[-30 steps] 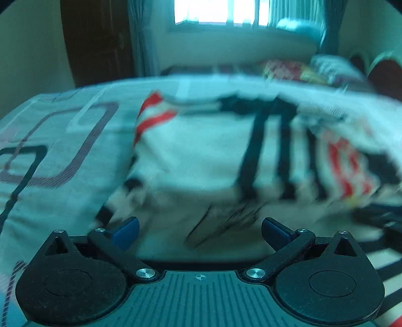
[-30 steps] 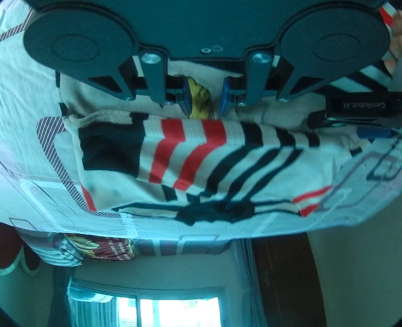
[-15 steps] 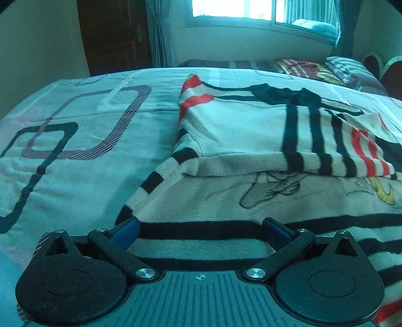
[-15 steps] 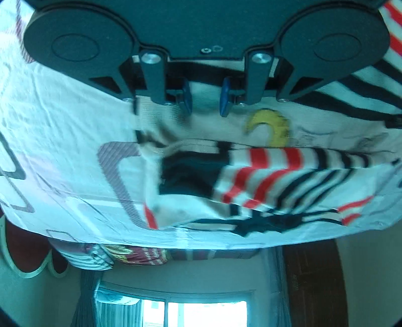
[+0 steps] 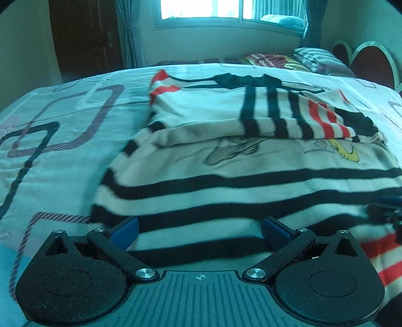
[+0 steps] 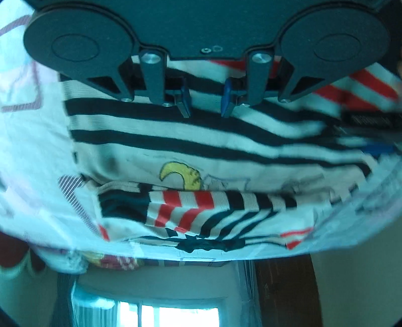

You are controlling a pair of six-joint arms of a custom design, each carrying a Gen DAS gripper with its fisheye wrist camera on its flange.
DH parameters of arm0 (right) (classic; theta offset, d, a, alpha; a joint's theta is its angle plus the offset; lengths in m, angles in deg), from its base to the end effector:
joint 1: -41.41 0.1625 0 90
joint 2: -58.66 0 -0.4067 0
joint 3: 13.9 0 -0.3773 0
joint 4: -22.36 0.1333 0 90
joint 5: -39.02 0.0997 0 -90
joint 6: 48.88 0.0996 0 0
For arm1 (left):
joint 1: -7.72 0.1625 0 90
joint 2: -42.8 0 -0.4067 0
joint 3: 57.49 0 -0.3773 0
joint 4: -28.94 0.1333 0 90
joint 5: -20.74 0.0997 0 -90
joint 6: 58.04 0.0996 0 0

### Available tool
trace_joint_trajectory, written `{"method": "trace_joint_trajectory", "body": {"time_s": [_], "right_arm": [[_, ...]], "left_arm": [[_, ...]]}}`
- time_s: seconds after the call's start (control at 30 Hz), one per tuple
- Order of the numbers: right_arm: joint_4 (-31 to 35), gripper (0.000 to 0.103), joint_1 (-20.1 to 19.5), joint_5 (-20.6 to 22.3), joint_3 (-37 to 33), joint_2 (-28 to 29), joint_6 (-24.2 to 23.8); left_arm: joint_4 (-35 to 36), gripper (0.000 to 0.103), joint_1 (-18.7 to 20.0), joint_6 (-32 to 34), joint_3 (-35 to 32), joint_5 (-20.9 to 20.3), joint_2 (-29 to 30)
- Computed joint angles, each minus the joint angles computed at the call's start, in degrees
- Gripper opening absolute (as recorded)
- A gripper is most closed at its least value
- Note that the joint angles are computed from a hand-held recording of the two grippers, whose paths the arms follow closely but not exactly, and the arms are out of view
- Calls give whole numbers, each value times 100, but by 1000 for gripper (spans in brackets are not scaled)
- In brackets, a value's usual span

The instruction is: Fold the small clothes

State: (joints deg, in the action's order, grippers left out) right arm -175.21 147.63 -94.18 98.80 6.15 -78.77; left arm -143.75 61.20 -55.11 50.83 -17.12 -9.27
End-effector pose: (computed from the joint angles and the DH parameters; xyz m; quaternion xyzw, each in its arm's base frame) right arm 0.2178 -0.5157 0.1820 0.1973 -0.8413 0.3308 0.3792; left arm -0.1725 -0.5891 0.1592 0.2005 0.8571 -0.3203 0.3502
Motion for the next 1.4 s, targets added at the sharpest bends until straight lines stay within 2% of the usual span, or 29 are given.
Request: {"method": "trace_joint_trajectory", "body": {"time_s": [0.17, 0.27, 0.33, 0.37, 0.4, 0.43, 0.5, 0.57, 0.7, 0.73, 0.77, 0.83, 0.87, 0.9, 0.93, 0.97, 1.0, 1.03, 1.07, 1.13, 1.23, 1.3, 1.37, 1.4], "right_arm": [[-661, 31, -48, -542, 194, -80, -194], [-326, 31, 43, -852, 182, -202, 349], [-316, 34, 146, -818, 326, -341, 658], [-478, 43, 204, -919, 394, -349, 680], [-662, 58, 248, -1103, 441, -319, 666], [-772, 60, 266, -1256, 499, -319, 668], [-425, 54, 229, -1368, 658, -499, 1051], [-153, 46, 164, -1255, 848, -719, 1570], [-322, 38, 214, -1473, 843, -660, 1490], [-487, 39, 227, -1584, 846, -635, 1425], [-549, 46, 230, -1706, 835, -618, 1442], [-158, 39, 112, -1391, 1004, -895, 1803], [-156, 29, 103, -1279, 1060, -958, 1899], [-247, 15, 139, -1317, 1053, -914, 1855], [-417, 8, 177, -1361, 1039, -839, 1684], [-566, 7, 205, -1400, 1043, -782, 1536], [-715, 5, 220, -1437, 1052, -735, 1371], [-922, 5, 237, -1592, 1024, -644, 1138], [-1151, 5, 237, -1813, 978, -538, 883], [-1005, 4, 98, -1733, 1069, -705, 1027], [-1223, 4, 117, -1830, 957, -551, 809], [-1096, 4, 94, -1732, 1026, -675, 1101], [-988, 6, 128, -1621, 1093, -766, 1132], [-708, 12, 157, -1602, 1135, -863, 1366]], "left_arm": [[-129, 103, 168, 296, 390, -177, -471], [-43, 103, 60, 269, 502, 121, -559], [115, 103, -18, 66, 573, 171, -690], [75, 103, -68, 36, 652, 240, -749], [72, 103, -112, -2, 720, 365, -791], [65, 103, -135, -19, 779, 461, -831], [-78, 103, -153, -33, 918, 645, -888], [234, 103, -68, -276, 948, 542, -1013], [468, 100, 64, -784, 1032, 220, -1218], [489, 96, 60, -841, 1053, 180, -1248], [494, 95, 54, -850, 1072, 139, -1268], [421, 85, 45, -798, 1088, 65, -1252], [356, 82, 39, -782, 1116, 30, -1259], [320, 73, 17, -800, 1128, 32, -1257], [255, 62, -11, -821, 1157, 47, -1254], [213, 57, -33, -844, 1180, 52, -1258], [193, 46, -49, -866, 1191, 63, -1263], [165, 41, -65, -861, 1216, 80, -1277], [144, 40, -76, -846, 1241, 119, -1285], [3, 40, -52, -691, 1281, 135, -1273], [-70, 40, -58, -639, 1283, 208, -1257], [31, 40, -67, -809, 1302, 309, -1324], [109, 40, -108, -774, 1363, 395, -1390], [317, 40, -130, -882, 1375, 375, -1456]]}}
